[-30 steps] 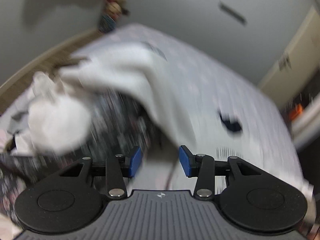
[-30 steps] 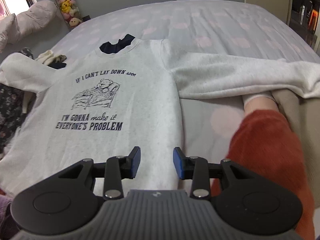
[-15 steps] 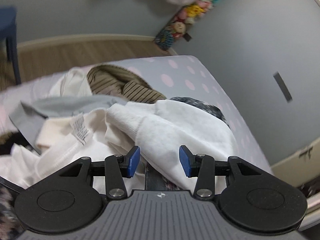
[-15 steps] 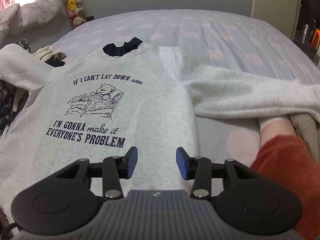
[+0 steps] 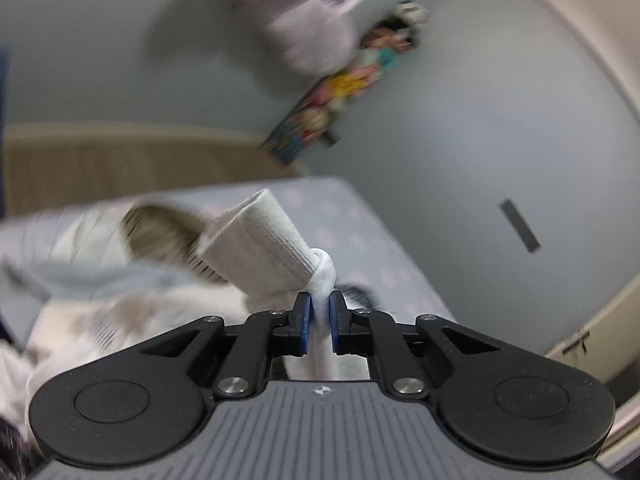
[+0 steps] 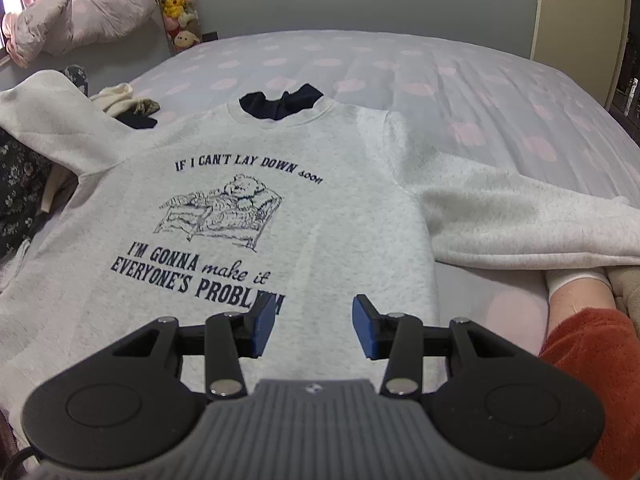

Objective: Fold clothes

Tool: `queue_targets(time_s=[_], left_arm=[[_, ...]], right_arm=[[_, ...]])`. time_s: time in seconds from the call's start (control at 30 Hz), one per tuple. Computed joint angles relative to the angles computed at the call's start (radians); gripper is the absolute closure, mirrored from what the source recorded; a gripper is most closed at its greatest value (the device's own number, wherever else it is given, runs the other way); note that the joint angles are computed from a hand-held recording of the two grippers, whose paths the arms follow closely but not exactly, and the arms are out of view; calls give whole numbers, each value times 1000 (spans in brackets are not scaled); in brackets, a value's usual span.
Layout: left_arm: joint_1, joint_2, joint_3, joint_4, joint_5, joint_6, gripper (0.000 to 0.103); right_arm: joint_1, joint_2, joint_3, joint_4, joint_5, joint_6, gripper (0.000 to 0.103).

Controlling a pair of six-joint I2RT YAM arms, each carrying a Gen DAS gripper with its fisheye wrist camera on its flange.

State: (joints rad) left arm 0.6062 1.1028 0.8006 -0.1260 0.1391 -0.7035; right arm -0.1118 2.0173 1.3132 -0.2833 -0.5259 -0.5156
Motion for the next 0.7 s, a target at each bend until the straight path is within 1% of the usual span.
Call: queue_targets(time_s=[0.03,0.07,0.17,0.27,0.33,0.43,0.5,0.53,0.57,0.6,0.63,0.7], left_arm=[[-48,-21,22,-5,-33,18,100],[-102,-41,44,-4,-70,37,103],[-290,-47,141,-16,-191,91,103],[-472,38,286,-86,-285,144,103],[-553,102,366,-132,-325,174,103],[-613,165,436,-180,-382,179,103],[-612,174,442,-208,-390,164,101],[-607,174,443,-230,-396,150,97],[-596,167,435,-251,-399,133,91],[-577,151,417,-268,-399,115,89],[-557,134,399,-285,-400,99,87],[-503,95,347,-299,-397,78,85]], right_arm=[[-3,-1,1,2,-9,1,56],[-6,-1,1,5,-18,1,56],[-15,-2,4,13,-44,1,56],[-18,-2,9,35,-55,3,56],[-24,1,14,45,-76,15,56],[-36,8,10,57,-107,27,52],[-43,21,5,66,-116,32,49],[-46,33,7,69,-117,37,49],[-49,46,11,70,-117,43,49],[-50,59,15,74,-117,51,49],[-50,71,18,79,-116,62,48],[-49,90,18,97,-112,81,47]])
